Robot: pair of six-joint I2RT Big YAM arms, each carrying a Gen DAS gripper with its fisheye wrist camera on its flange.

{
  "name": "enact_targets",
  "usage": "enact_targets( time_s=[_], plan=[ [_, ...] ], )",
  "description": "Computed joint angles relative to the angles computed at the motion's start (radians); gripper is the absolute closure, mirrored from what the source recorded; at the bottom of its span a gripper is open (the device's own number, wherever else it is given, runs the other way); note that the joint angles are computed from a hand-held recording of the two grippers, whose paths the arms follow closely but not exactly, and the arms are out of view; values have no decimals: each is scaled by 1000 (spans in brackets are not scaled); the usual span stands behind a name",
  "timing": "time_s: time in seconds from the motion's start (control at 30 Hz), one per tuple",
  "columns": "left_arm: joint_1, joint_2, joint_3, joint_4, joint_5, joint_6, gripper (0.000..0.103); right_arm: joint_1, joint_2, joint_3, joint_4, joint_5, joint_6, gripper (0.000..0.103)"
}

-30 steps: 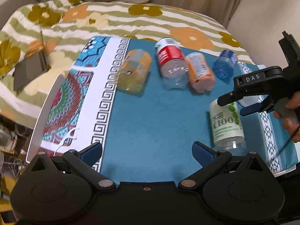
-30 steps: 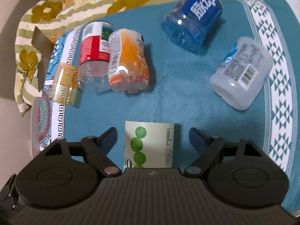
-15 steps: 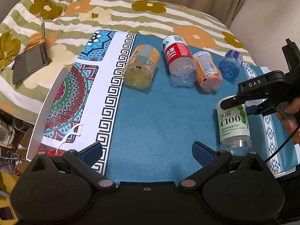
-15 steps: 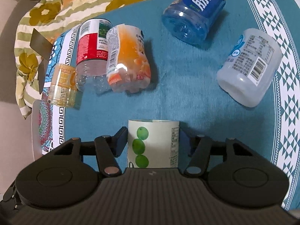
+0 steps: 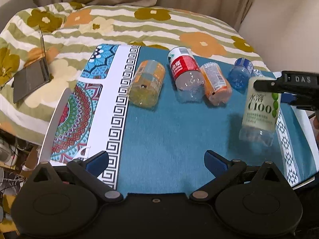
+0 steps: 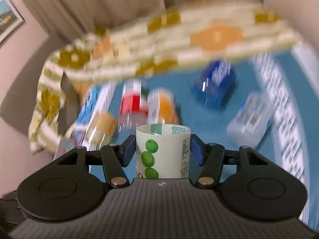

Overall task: Flip cup upright
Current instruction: 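Rotate the cup upright with the right gripper and lower it onto the cloth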

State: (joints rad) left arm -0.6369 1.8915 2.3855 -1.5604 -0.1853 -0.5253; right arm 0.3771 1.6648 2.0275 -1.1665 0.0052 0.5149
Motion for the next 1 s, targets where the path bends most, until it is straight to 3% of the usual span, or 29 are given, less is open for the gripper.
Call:
enact_targets(
  time_s=[0.17,0.23,0.37,0.67,0.93,1.0],
  plan=[
    [-10,-18,-56,72,-35,6,0,65,-140,-338,413,237,-2,28],
    [-15,-30,-84,102,-47,11,0,76,-157,-416,519,287,-32,28],
    [-19,-49,-129,124,-56,39,0,96,-176,-508,646,354,-103,28],
    [-23,-99,-220,146,-73,55,0,138,-189,-524,640,408,-235,28],
    [-25,-111,-237,146,-71,45,0,154,-183,-529,636,430,-262,25],
    [-25,-114,-239,145,-71,40,0,157,-176,-517,612,438,-257,19]
  ],
)
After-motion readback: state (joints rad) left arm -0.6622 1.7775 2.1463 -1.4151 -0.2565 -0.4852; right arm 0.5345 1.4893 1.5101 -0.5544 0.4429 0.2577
